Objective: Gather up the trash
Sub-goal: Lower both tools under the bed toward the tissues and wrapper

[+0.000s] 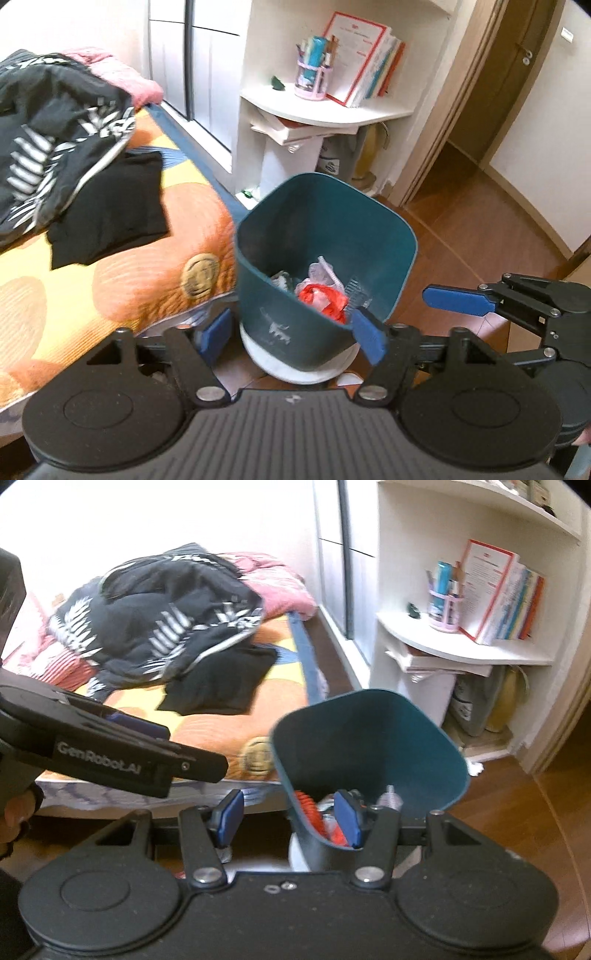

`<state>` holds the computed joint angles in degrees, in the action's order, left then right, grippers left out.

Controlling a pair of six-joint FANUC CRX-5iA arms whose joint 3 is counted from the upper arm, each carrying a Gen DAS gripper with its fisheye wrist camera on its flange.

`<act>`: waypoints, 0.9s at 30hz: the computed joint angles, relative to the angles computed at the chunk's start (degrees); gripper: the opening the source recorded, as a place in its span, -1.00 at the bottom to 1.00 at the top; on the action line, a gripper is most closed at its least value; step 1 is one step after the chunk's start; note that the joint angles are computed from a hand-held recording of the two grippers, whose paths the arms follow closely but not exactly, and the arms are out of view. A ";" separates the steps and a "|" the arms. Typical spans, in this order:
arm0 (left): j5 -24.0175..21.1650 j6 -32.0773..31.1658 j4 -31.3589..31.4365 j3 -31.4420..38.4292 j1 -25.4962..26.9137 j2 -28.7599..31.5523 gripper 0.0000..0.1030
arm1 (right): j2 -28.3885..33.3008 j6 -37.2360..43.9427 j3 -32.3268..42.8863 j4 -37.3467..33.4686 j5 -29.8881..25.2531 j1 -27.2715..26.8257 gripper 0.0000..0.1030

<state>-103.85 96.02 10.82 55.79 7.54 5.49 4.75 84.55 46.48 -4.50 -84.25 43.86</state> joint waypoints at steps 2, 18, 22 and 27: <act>1.16 -0.93 0.85 -3.77 2.40 -3.31 0.57 | -0.37 0.21 0.05 -0.94 -0.36 1.12 0.05; 6.82 -11.42 7.27 -36.40 27.23 -23.41 0.91 | -0.42 -0.27 -7.75 -6.51 -2.63 10.59 0.05; 7.45 -13.25 7.74 -45.13 32.16 -26.39 0.91 | 1.02 -4.20 -12.13 -6.33 -3.14 12.32 0.05; 8.68 -15.16 4.84 -53.79 35.58 -28.31 0.91 | 3.51 -4.51 -15.34 -7.50 -2.64 13.33 0.05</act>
<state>-95.17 80.86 15.66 1.99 43.12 -22.83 8.25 80.04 31.14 -12.01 -86.89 57.20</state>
